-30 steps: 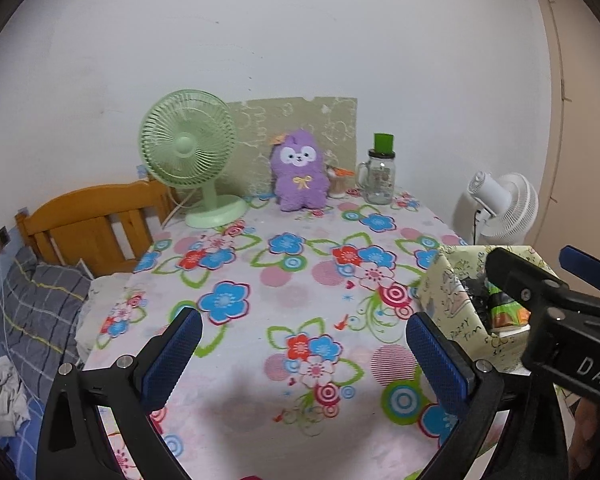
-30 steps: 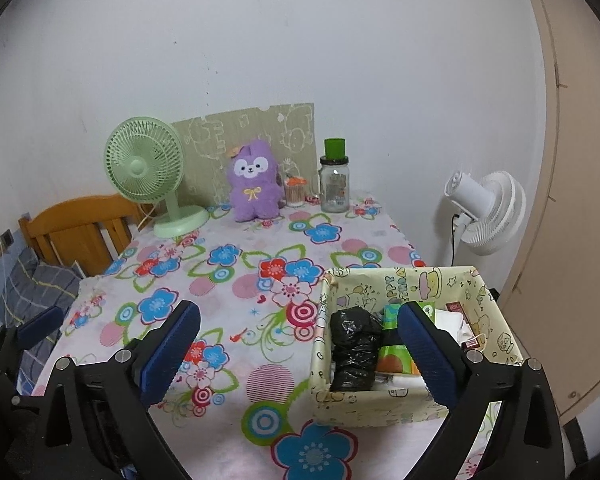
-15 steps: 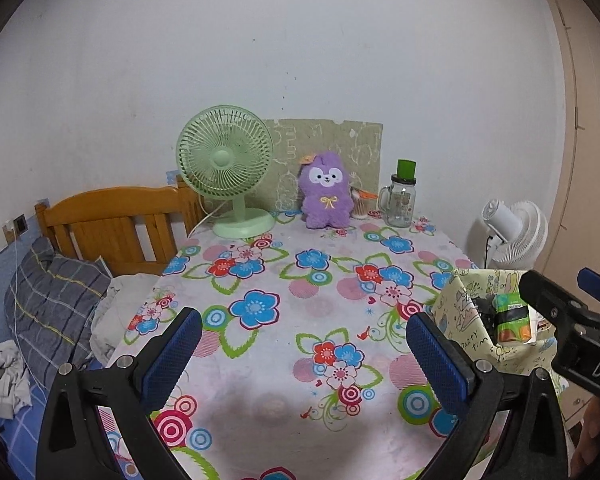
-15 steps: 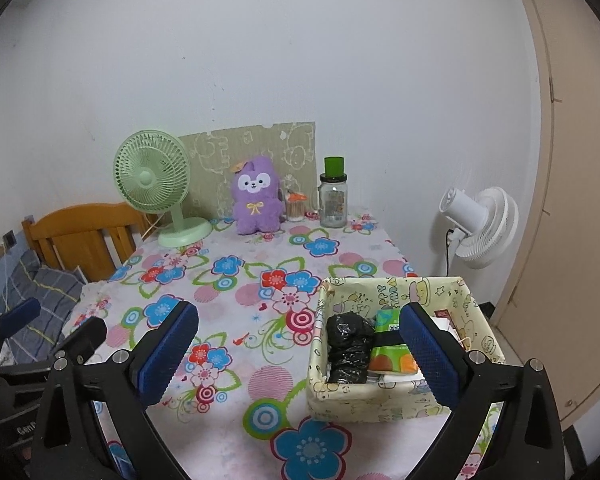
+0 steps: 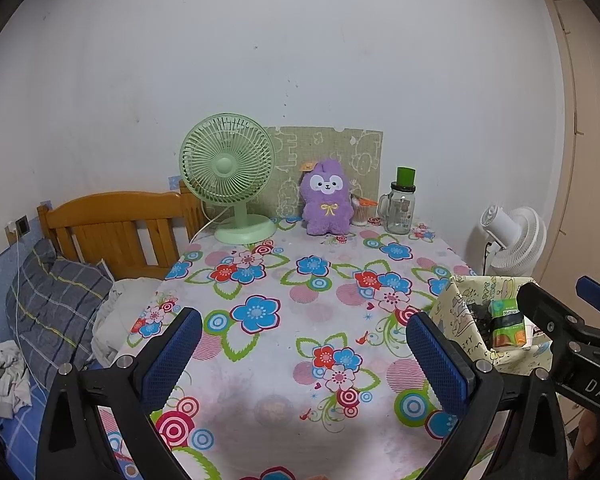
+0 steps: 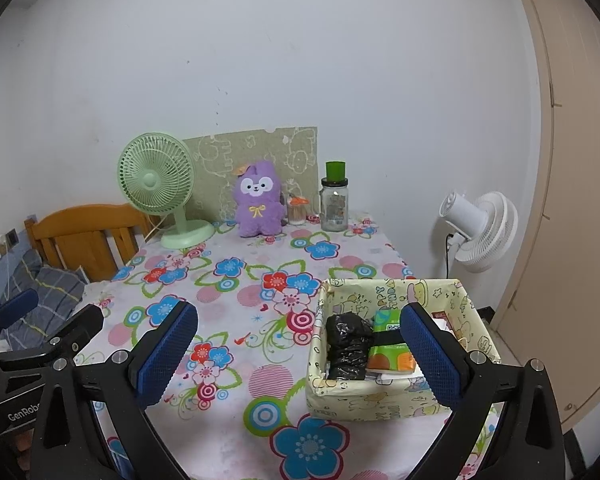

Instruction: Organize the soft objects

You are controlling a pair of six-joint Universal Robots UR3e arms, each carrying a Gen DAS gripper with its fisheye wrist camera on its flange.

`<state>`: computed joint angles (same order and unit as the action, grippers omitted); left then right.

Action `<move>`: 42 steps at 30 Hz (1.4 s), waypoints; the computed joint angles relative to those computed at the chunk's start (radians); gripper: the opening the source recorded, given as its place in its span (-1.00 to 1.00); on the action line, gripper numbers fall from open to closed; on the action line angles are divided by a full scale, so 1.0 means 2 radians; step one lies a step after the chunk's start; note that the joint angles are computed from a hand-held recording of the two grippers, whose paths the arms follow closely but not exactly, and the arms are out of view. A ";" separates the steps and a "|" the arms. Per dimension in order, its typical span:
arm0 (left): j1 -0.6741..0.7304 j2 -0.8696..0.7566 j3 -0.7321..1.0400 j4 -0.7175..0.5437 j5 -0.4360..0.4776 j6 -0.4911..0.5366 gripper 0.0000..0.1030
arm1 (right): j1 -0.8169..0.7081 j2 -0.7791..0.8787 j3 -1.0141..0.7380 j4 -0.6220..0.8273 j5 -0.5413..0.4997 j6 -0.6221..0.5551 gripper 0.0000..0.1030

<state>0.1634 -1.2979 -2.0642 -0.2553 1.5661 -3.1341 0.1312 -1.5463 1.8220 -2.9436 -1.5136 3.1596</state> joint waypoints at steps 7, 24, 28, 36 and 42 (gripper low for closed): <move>-0.003 0.002 0.003 -0.005 0.001 -0.001 0.99 | 0.000 0.000 0.001 -0.001 0.000 0.000 0.99; -0.015 0.002 0.013 -0.009 0.011 -0.008 0.99 | 0.000 -0.005 0.001 0.004 0.002 0.001 0.99; -0.013 0.003 0.011 -0.009 0.008 -0.006 0.99 | 0.000 -0.006 0.002 0.003 0.002 0.000 0.99; -0.012 0.003 0.011 -0.009 0.007 -0.007 0.99 | -0.001 -0.004 0.000 0.003 0.002 0.000 0.99; -0.012 0.002 0.010 -0.008 0.007 -0.007 0.99 | 0.000 -0.004 -0.003 0.007 0.002 0.000 0.99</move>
